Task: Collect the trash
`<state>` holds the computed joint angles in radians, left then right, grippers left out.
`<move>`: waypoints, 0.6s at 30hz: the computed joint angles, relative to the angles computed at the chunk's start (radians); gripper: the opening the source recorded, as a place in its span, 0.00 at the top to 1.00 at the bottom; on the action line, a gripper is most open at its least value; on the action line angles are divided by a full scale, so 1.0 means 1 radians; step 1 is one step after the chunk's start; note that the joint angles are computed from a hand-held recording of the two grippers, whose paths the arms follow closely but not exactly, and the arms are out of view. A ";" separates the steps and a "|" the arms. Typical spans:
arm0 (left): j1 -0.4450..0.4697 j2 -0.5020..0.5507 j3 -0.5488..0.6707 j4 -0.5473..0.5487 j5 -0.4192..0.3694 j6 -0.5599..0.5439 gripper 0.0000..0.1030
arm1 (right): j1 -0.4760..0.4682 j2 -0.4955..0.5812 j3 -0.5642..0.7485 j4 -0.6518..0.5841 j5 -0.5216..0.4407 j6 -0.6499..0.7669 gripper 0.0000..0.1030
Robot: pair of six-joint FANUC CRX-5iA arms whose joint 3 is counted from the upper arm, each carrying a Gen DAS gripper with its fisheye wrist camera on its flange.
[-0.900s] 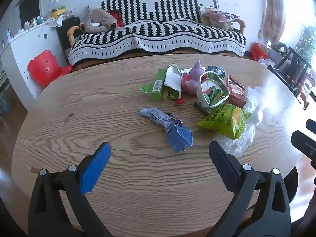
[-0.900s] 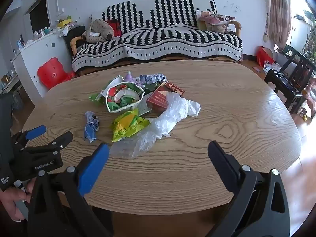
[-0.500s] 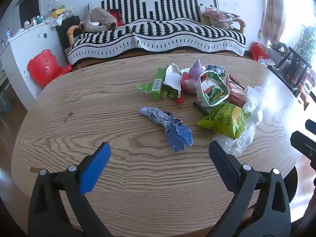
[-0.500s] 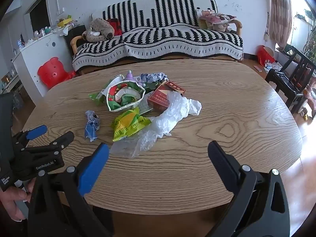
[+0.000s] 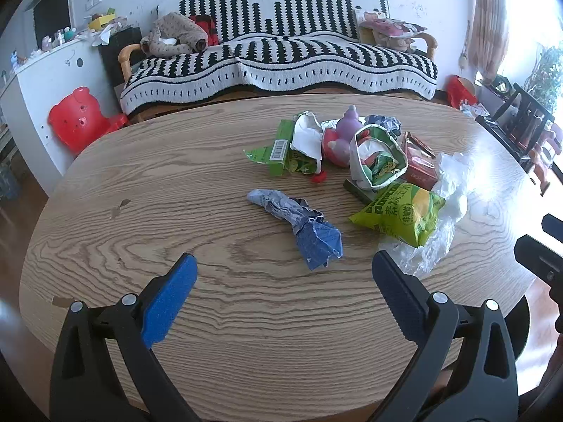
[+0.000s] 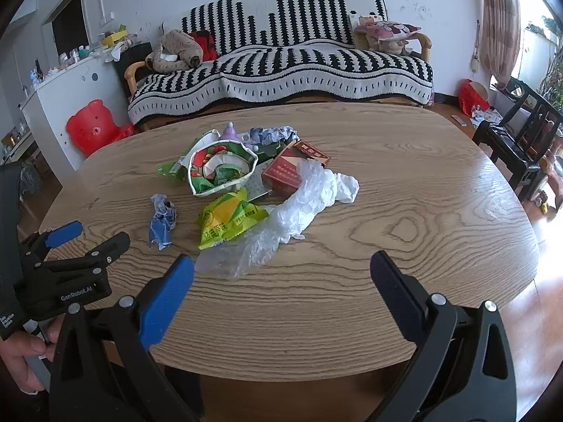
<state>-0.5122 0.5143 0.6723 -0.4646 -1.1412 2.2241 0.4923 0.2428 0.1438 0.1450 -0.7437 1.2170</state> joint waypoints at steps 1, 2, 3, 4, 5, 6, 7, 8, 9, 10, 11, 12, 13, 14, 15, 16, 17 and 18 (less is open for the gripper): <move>0.004 -0.001 -0.008 0.001 0.007 0.000 0.06 | 0.000 0.000 0.001 -0.002 -0.001 0.002 0.06; 0.004 -0.001 -0.008 0.001 0.007 0.001 0.06 | -0.001 0.001 0.002 -0.005 -0.002 0.006 0.06; 0.005 -0.001 -0.008 0.002 0.008 0.001 0.06 | 0.000 0.000 0.000 -0.002 -0.001 0.004 0.06; 0.005 -0.002 -0.009 0.003 0.008 -0.001 0.06 | 0.001 0.001 0.000 0.000 0.001 0.002 0.06; 0.004 -0.001 -0.008 0.001 0.008 0.000 0.06 | 0.001 0.001 0.000 -0.001 0.001 0.002 0.06; 0.005 -0.001 -0.008 0.001 0.008 0.001 0.06 | 0.001 0.001 0.001 -0.002 0.000 0.002 0.06; 0.005 -0.001 -0.008 0.004 0.008 -0.001 0.06 | 0.001 0.001 -0.001 0.001 0.001 0.000 0.06; 0.005 -0.001 -0.008 0.004 0.008 -0.001 0.06 | 0.001 0.001 -0.001 0.001 0.001 -0.001 0.06; 0.005 -0.001 -0.007 0.003 0.007 0.000 0.06 | 0.001 0.000 -0.002 0.001 0.002 -0.001 0.06; 0.005 -0.001 -0.007 0.003 0.007 -0.001 0.06 | 0.002 0.000 -0.002 0.001 0.002 -0.001 0.06; 0.006 -0.001 -0.007 0.005 0.007 -0.002 0.06 | 0.001 0.000 -0.002 0.001 0.002 0.000 0.06; 0.006 -0.001 -0.007 0.005 0.007 -0.002 0.06 | 0.002 0.000 -0.003 0.002 0.003 -0.001 0.06; 0.006 -0.001 -0.007 0.005 0.007 -0.002 0.06 | 0.001 0.000 -0.001 0.001 0.002 0.000 0.06; 0.006 -0.001 -0.008 0.004 0.007 -0.001 0.06 | 0.002 0.001 -0.001 0.000 0.001 0.001 0.06; 0.006 -0.001 -0.008 0.004 0.008 -0.001 0.06 | 0.001 -0.001 -0.002 0.001 0.002 0.000 0.06; 0.006 -0.001 -0.007 0.005 0.007 -0.001 0.06 | 0.001 0.000 -0.003 0.001 0.003 0.000 0.06; 0.006 -0.001 -0.007 0.005 0.007 -0.001 0.06 | 0.001 0.000 -0.003 0.001 0.003 0.000 0.06; 0.006 -0.001 -0.008 0.005 0.008 -0.001 0.06 | 0.002 -0.001 -0.004 0.003 0.004 -0.003 0.06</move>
<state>-0.5062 0.5134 0.6645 -0.4595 -1.1335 2.2233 0.4941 0.2420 0.1394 0.1482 -0.7393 1.2142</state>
